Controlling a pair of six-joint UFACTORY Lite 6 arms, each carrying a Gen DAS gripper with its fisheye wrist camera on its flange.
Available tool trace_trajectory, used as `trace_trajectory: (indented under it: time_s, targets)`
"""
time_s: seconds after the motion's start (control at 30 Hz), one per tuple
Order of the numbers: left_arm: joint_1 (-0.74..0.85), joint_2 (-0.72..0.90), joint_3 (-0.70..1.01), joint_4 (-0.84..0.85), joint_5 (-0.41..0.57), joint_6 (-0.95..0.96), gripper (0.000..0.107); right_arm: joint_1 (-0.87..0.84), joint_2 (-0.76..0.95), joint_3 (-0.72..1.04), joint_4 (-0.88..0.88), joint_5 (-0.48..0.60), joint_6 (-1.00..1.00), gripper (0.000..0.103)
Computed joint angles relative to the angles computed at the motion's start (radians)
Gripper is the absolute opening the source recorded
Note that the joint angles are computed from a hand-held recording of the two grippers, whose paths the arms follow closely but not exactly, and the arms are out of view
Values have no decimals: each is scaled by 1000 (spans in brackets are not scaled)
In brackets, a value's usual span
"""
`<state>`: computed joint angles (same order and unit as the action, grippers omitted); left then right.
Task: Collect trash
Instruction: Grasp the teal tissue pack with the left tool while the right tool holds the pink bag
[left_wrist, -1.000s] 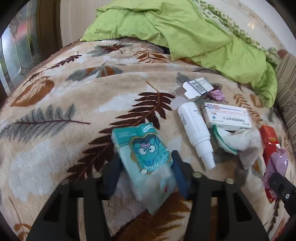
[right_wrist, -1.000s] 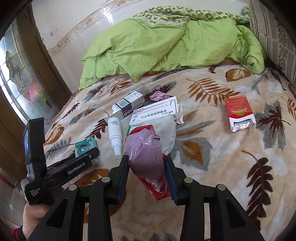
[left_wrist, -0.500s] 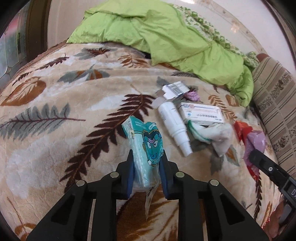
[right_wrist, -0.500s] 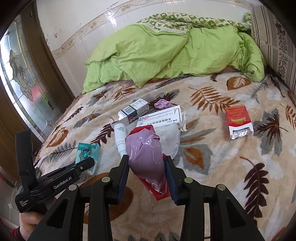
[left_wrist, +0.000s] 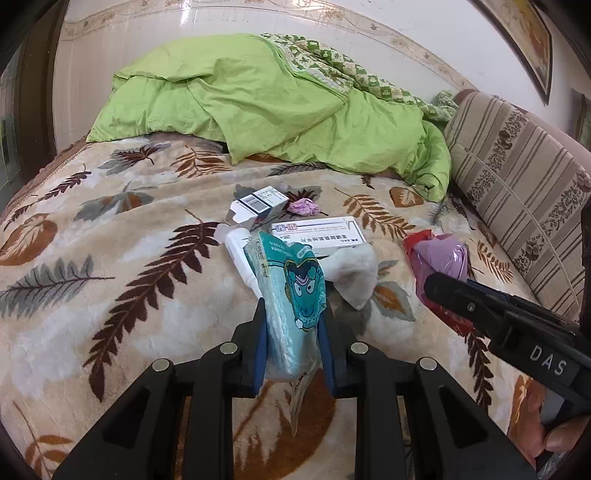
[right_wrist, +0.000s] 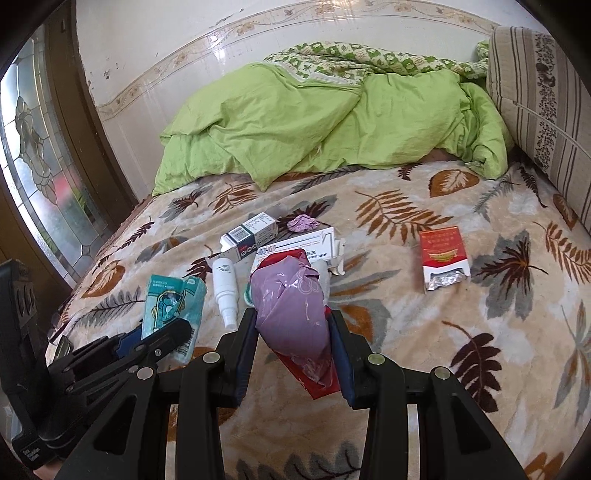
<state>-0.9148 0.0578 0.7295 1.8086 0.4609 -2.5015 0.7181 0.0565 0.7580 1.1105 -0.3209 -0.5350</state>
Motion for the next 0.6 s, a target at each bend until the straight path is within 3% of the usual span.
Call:
trace_trajectory:
  time_s: [0.2,0.33,0.6]
  targets:
    - [-61,8,19,14,14,-33,23,1,-155,-112,130,-41,-87,41]
    - [-143,45,48,26,46,-50,23,58,-400,-300,347,-136,-226,41]
    - [-276,182,152,117,38,-136,23,302,-999,-587,932,-520,-631,41]
